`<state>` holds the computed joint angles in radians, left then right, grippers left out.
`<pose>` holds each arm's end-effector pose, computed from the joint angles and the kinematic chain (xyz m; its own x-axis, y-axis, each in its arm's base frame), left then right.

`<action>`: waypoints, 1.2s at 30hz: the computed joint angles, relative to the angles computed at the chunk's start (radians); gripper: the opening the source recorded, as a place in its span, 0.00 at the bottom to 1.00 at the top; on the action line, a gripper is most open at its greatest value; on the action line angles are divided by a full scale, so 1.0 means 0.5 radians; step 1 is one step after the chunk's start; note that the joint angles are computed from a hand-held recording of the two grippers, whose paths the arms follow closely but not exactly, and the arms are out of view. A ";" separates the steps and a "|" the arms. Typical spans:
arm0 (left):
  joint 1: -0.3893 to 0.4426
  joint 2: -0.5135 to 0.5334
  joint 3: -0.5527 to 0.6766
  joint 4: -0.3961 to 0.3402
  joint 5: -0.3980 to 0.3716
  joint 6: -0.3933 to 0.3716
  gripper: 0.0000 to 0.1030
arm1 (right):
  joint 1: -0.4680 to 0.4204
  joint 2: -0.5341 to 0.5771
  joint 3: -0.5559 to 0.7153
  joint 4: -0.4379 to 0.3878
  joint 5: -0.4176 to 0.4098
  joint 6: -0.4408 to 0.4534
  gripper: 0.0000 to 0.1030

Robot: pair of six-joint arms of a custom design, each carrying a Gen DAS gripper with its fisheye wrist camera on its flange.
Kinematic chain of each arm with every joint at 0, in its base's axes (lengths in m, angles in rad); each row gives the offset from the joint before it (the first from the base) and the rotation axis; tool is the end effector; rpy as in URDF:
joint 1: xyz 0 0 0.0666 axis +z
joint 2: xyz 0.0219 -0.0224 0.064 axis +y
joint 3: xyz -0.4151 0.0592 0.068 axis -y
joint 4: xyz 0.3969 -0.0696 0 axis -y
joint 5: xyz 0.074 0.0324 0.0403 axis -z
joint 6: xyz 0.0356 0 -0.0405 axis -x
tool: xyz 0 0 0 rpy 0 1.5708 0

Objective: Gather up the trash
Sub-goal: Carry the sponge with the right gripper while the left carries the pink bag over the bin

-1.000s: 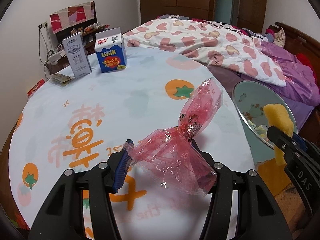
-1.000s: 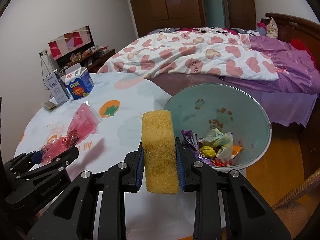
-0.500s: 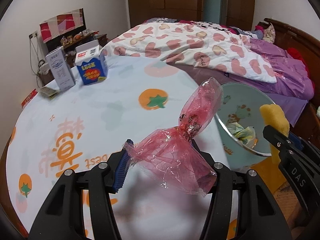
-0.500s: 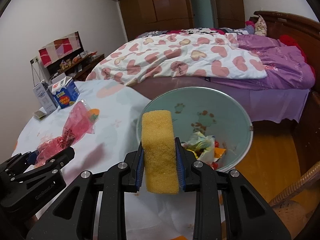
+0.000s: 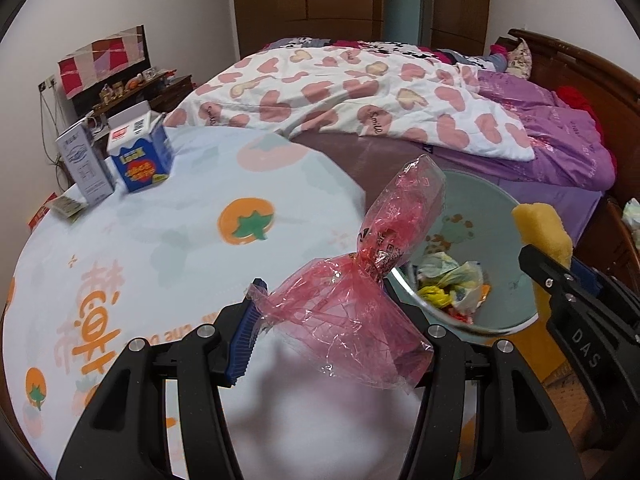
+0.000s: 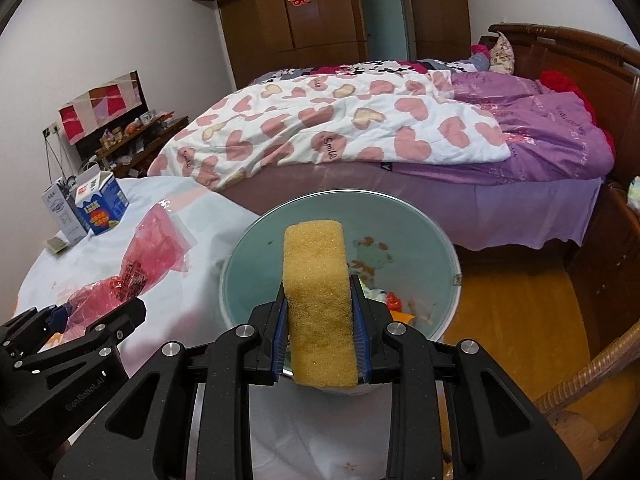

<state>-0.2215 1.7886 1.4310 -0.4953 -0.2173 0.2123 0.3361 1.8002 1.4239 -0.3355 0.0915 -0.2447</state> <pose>0.6076 -0.1294 0.3002 -0.7343 -0.0455 -0.6772 -0.0804 0.9966 0.0201 0.6001 0.2058 0.3019 -0.6620 0.0243 -0.7491 -0.1059 0.9864 0.1255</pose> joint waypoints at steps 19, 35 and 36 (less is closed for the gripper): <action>-0.090 0.283 0.402 -0.187 0.059 -0.014 0.54 | -0.138 0.144 0.197 -0.093 -0.007 0.017 0.27; -0.118 0.536 0.737 -0.381 0.049 0.032 0.55 | -0.199 0.302 0.401 -0.202 -0.033 0.073 0.28; -0.116 0.546 0.749 -0.391 0.053 0.034 0.55 | -0.199 0.311 0.410 -0.207 -0.028 0.079 0.28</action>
